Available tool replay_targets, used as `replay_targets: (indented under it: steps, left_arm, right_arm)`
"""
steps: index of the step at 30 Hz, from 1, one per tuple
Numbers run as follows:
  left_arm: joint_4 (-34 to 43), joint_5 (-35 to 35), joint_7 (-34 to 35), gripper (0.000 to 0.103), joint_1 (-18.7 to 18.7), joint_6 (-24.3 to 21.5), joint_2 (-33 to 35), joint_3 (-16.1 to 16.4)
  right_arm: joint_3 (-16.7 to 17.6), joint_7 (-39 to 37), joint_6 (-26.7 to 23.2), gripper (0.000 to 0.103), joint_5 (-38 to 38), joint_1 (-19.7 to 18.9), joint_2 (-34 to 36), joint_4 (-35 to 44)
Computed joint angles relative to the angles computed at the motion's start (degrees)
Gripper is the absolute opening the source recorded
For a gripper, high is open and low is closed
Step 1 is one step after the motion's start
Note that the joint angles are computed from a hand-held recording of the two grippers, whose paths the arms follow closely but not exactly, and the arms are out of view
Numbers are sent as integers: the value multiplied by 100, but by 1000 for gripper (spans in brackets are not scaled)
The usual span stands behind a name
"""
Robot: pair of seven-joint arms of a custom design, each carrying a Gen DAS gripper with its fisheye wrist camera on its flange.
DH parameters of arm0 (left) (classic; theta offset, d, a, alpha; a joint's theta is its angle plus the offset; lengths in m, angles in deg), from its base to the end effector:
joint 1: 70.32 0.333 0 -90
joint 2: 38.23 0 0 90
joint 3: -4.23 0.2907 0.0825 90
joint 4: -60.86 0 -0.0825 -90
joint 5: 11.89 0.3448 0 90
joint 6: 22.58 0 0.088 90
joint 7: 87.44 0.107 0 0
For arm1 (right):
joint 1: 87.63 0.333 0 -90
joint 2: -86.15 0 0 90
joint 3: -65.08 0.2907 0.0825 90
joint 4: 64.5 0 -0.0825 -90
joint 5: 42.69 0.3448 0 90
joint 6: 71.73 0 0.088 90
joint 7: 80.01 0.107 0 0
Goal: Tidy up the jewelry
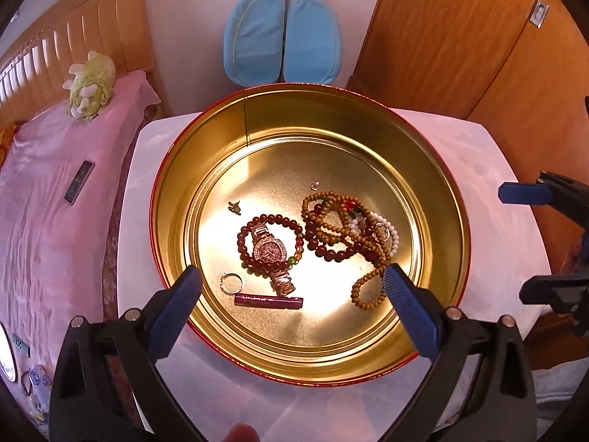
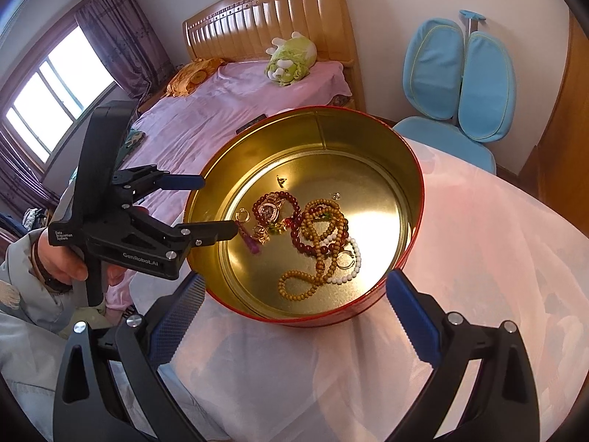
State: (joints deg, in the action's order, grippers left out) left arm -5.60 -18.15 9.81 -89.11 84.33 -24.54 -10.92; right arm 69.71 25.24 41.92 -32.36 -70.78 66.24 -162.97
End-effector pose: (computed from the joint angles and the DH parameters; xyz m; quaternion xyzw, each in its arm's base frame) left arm 0.5063 -0.3193 0.6854 -0.4127 0.8760 -0.2440 0.0521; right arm 0.3963 0.1780 0.7468 -0.7027 0.6406 -0.0668 0.3021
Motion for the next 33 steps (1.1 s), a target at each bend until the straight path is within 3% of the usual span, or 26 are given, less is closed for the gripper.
replay_targets:
  steps: [5, 13, 21, 26, 33]
  left_arm:
    - [-73, 151, -21, 96, -60, 139, -36, 4]
    - [-197, -403, 171, 96, 134, 404, -123, -22]
    - [-113, -362, 922, 96, 157, 645, -62, -36]
    - [-42, -119, 993, 96, 123, 717, -65, 22]
    - [-1328, -502, 446, 96, 413, 1042, -1135, 170]
  right_arm:
    - [14, 77, 9, 99, -13, -17, -9, -8]
    - [63, 354, 49, 99, -120, -57, -100, -121]
    - [252, 1251, 378, 99, -521, -174, -52, -153]
    - [358, 1903, 627, 99, -765, -166, -180, -362]
    - [425, 1805, 687, 99, -873, 46, -404, -440]
